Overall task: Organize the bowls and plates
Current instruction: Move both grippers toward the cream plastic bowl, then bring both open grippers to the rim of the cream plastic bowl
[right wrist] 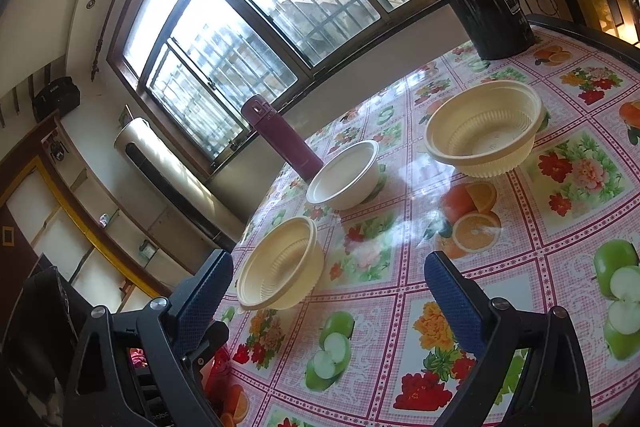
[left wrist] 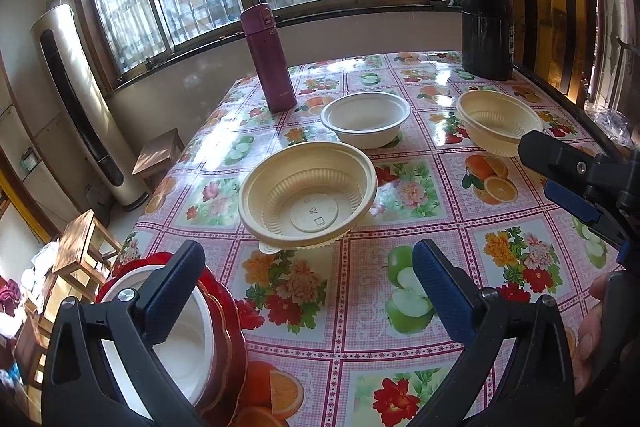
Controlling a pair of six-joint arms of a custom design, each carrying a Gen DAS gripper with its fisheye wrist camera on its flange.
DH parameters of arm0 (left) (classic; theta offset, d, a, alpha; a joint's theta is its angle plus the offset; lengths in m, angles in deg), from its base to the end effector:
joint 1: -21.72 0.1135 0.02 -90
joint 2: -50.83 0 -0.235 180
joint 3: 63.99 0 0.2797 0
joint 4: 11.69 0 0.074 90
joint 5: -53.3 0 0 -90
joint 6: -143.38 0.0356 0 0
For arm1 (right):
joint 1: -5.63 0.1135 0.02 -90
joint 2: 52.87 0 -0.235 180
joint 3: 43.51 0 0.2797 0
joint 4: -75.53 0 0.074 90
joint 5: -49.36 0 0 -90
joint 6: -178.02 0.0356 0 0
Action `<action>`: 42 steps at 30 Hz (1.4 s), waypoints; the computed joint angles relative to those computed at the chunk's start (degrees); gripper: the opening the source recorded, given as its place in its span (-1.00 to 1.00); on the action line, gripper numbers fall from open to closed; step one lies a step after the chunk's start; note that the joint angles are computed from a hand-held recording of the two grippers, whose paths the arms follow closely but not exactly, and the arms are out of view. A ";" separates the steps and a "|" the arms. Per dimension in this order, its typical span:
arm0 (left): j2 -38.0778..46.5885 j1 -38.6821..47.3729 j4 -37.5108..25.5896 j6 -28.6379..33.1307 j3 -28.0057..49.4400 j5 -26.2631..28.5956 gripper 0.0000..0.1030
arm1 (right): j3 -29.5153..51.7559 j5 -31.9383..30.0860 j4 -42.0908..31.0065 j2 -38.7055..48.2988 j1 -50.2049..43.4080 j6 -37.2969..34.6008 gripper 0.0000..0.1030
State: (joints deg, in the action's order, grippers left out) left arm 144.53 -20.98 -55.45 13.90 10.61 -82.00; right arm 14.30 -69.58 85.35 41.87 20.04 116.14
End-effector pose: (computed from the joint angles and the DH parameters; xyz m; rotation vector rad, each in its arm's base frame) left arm 0.2704 -0.2151 0.1684 -0.1640 2.2653 0.3522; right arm 0.3411 0.1054 0.1317 -0.0782 2.1207 0.9690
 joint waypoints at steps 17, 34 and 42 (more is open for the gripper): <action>0.85 0.19 -0.13 0.22 0.51 0.67 1.00 | 0.70 -0.70 -0.74 0.56 0.05 0.33 0.91; 0.88 0.99 1.02 0.54 -0.45 2.21 1.00 | 0.47 -0.34 -1.03 0.03 0.16 0.15 0.91; 0.65 1.42 1.66 0.96 -1.02 3.03 1.00 | 0.61 -0.03 -1.20 0.12 0.36 0.07 0.91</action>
State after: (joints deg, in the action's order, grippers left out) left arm 145.18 -19.56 -53.79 14.86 9.60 -78.97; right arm 14.91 -69.61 84.14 41.99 20.40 116.22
